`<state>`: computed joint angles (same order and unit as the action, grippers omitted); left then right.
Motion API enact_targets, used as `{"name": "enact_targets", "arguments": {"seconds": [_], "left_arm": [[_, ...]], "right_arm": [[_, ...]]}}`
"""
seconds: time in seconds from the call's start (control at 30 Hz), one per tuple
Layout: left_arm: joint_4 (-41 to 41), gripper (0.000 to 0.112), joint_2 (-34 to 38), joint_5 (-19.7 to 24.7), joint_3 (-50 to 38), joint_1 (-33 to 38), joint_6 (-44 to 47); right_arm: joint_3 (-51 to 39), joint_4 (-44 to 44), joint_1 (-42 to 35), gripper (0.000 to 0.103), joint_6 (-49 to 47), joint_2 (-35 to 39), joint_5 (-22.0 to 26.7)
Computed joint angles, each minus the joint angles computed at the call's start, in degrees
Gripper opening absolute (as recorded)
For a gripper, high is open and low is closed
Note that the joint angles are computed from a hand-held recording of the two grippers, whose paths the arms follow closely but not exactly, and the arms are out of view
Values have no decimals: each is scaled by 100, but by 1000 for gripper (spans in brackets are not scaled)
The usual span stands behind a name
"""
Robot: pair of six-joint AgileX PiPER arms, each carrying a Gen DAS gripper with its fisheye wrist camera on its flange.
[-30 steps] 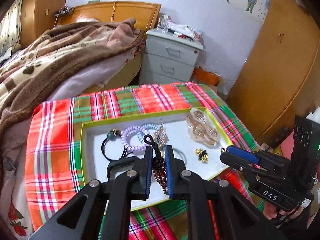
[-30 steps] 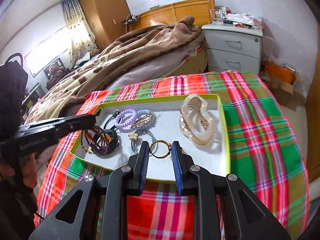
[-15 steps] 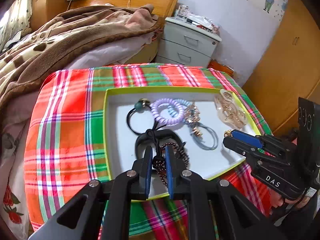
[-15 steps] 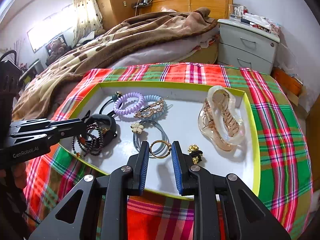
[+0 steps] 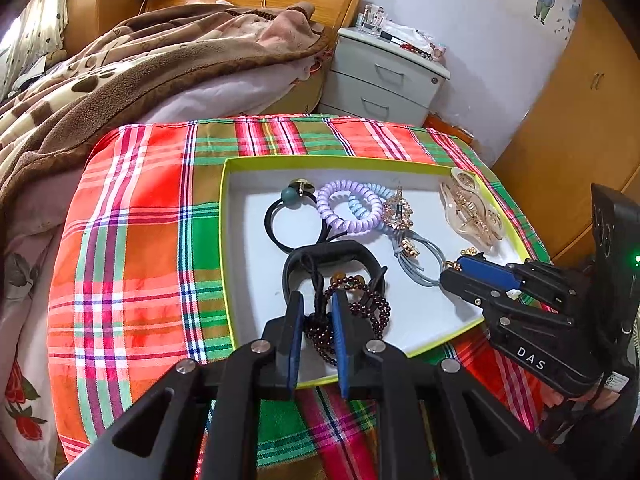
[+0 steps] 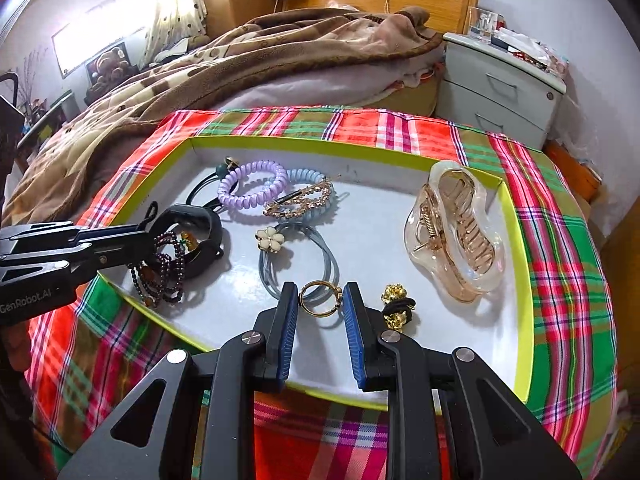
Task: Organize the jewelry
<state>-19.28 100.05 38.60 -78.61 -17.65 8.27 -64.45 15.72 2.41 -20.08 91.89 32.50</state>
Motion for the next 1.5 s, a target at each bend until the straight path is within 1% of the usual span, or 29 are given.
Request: {"name": "enact_targets", "arguments": {"seconds": [0.07,0.13,0.27,0.4,0.6,0.63,0.73,0.8,0.83,0.93,1.0,1.2,1.23,1.3,1.4,1.5], "left_arm": [[84,25,0,18,-11,-14,-89],[157,29,10,28,-11,-18,-169],[199,29,-18,37,23,-25,-207],[223,30,-1,82,-14,-18,-281],[423,33,-142,13,112,-74,-513],[514,33,-195,-19,160,-102,-606],[1116,36,-399,-176,338,-301,-1099],[1190,36,-541,-242,453,-363,-1206],[1299,36,-625,-279,528,-409,-1344],[2261,36,-820,-307,694,-704,-2302],[2399,36,-944,-306,817,-781,-2529],[3715,36,-1353,-219,1245,-1359,-4008],[4026,36,-1422,-198,1325,-1495,-4387],[4385,36,-1545,-201,1453,-1699,-4812],[4965,36,-1634,-37,1520,-2015,-5487],[5204,36,-1688,62,1578,-2201,-5803]], "right_arm": [[-28,28,-16,24,-28,14,51],[-76,-25,6,24,36,43,82],[-120,-76,26,24,100,74,109],[-116,-62,41,28,109,80,96],[25,5,45,29,103,-61,6],[78,52,39,29,82,-117,-30],[233,284,-1,29,-58,-338,-93],[301,256,7,30,21,-468,-128],[375,278,7,30,32,-575,-162],[599,281,19,30,161,-897,-246],[777,99,57,30,454,-1125,-348],[1218,-520,164,31,1249,-1744,-466],[1310,-737,224,33,1509,-1860,-496],[1447,-954,299,52,1722,-2036,-521],[1647,-1175,404,53,1972,-2265,-530],[1806,-1444,493,53,2311,-2416,-559]]}}
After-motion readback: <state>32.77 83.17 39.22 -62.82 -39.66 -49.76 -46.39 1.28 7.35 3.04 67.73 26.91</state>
